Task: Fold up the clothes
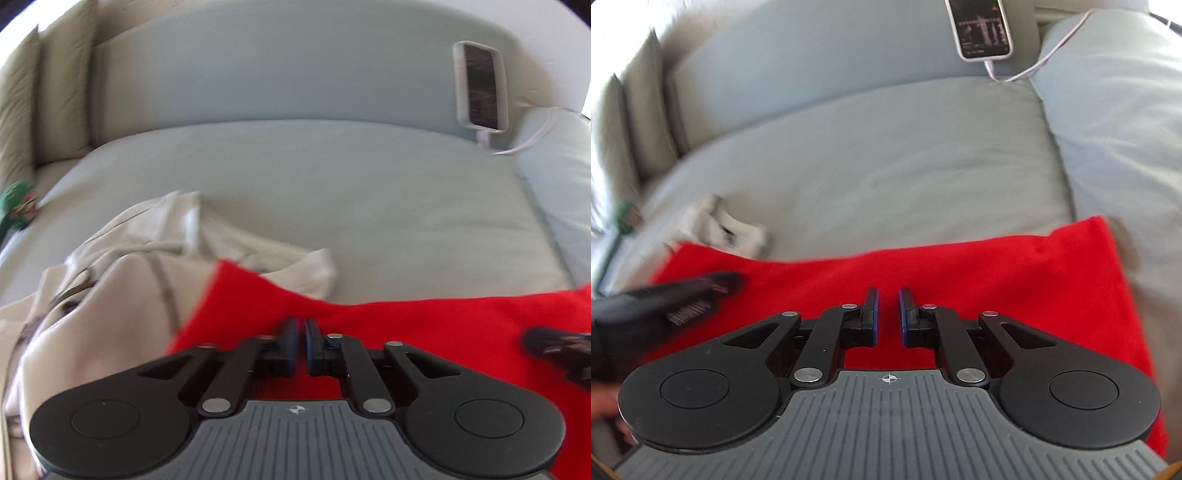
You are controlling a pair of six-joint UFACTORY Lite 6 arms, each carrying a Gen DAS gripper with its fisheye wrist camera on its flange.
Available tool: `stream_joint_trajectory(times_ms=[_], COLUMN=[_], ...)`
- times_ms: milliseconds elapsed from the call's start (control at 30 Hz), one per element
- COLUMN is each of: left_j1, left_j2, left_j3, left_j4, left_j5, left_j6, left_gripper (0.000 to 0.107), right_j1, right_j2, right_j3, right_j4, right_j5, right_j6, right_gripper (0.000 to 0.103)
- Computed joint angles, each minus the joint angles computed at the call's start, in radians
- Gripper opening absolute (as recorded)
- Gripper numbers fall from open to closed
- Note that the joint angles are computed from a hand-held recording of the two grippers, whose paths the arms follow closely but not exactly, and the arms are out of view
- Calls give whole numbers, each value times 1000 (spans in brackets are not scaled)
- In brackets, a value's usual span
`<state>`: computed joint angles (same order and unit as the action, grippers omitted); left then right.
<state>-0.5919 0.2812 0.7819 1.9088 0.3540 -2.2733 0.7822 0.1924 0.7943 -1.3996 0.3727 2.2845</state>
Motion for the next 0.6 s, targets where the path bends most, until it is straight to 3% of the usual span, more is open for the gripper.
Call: stream_joint_trajectory(times_ms=[100, 167, 200, 267, 333, 433, 500, 600], left_j1=[58, 100, 109, 103, 78, 21, -55, -160], left_j2=[-18, -20, -17, -11, -45, -191, -320, -457], left_j3=[-38, -49, -47, -33, -34, -93, -161, -250], left_j4=[82, 131, 152, 143, 50, -86, -244, -464], left_j5=[54, 52, 41, 41, 37, 8, -13, -45], left_j6=[-76, -108, -117, -72, 34, 144, 281, 462], left_gripper=[11, 11, 11, 10, 10, 11, 20, 22], right_j1=[-45, -62, -95, -205, -227, -85, 20, 170], right_j2=[-85, -126, -153, -254, -342, -449, -497, -475], right_j3=[-105, -160, -202, -316, -358, -344, -326, -272], right_j4=[4, 108, 115, 29, 49, 206, 290, 338], right_j5=[48, 149, 156, 53, 20, 132, 167, 175], right_j6=[69, 23, 32, 130, 110, -53, -108, -107], right_gripper=[0, 0, 0, 0, 0, 6, 6, 7])
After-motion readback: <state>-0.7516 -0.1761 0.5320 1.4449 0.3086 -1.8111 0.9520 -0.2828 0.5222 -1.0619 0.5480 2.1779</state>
